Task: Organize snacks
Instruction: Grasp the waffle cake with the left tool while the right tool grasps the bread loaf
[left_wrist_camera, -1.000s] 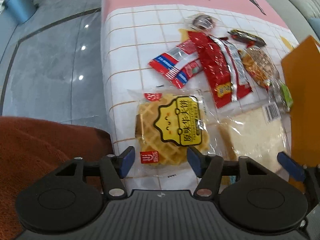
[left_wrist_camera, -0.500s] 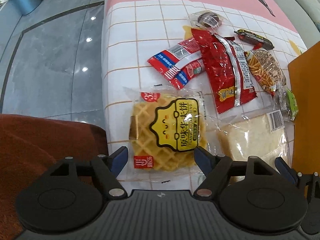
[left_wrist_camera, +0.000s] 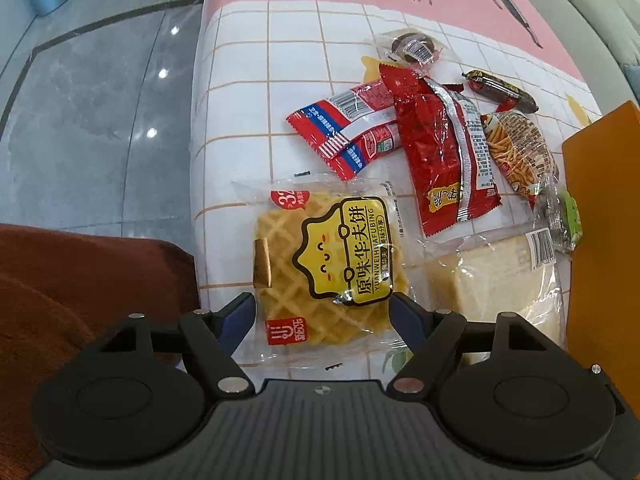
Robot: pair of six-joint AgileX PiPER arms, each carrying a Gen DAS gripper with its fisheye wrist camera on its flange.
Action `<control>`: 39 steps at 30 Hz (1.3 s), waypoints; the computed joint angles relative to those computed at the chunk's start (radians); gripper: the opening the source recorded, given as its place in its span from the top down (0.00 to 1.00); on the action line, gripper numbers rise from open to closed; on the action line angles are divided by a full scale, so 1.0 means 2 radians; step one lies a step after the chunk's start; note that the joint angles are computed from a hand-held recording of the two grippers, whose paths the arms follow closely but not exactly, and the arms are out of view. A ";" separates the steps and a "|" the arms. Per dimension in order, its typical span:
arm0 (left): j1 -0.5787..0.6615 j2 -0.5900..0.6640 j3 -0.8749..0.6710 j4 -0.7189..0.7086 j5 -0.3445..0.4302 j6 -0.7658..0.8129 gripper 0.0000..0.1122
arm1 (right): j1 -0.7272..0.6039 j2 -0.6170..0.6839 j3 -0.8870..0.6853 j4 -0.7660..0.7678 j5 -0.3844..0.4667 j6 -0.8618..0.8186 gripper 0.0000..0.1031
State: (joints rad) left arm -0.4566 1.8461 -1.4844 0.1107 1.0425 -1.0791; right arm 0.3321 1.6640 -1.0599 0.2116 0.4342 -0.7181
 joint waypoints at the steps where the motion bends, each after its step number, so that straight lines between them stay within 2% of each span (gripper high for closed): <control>1: -0.001 -0.006 0.008 0.002 -0.006 -0.001 0.21 | -0.001 -0.001 0.000 0.005 0.000 -0.004 0.65; 9: -0.001 -0.030 0.050 0.003 -0.056 -0.003 0.21 | -0.020 -0.022 0.006 0.057 0.006 -0.042 0.81; 13: -0.015 -0.025 0.046 0.038 -0.053 -0.027 0.21 | -0.037 -0.026 -0.011 0.088 0.033 -0.044 0.84; 17: -0.027 -0.006 0.022 0.062 -0.036 -0.040 0.21 | -0.077 -0.022 -0.063 0.156 0.121 -0.041 0.86; 22: -0.040 0.015 -0.006 0.081 -0.017 -0.037 0.21 | -0.158 0.013 -0.148 0.250 0.268 0.016 0.86; 27: -0.054 0.039 -0.032 0.106 -0.001 -0.041 0.19 | -0.217 0.062 -0.215 0.285 0.362 0.100 0.87; 31: -0.059 0.056 -0.053 0.114 0.013 -0.041 0.16 | -0.246 0.083 -0.246 0.294 0.391 0.140 0.87; 36: -0.066 0.079 -0.081 0.124 0.032 -0.027 0.11 | -0.240 0.082 -0.276 0.241 0.384 0.183 0.86; 39: -0.070 0.092 -0.097 0.124 0.046 -0.013 0.09 | -0.222 0.076 -0.294 0.197 0.375 0.193 0.81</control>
State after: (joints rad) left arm -0.5958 2.0294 -1.6775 0.3596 1.1352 -1.1052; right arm -0.1116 1.8156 -1.6481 0.6060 1.1850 -0.3316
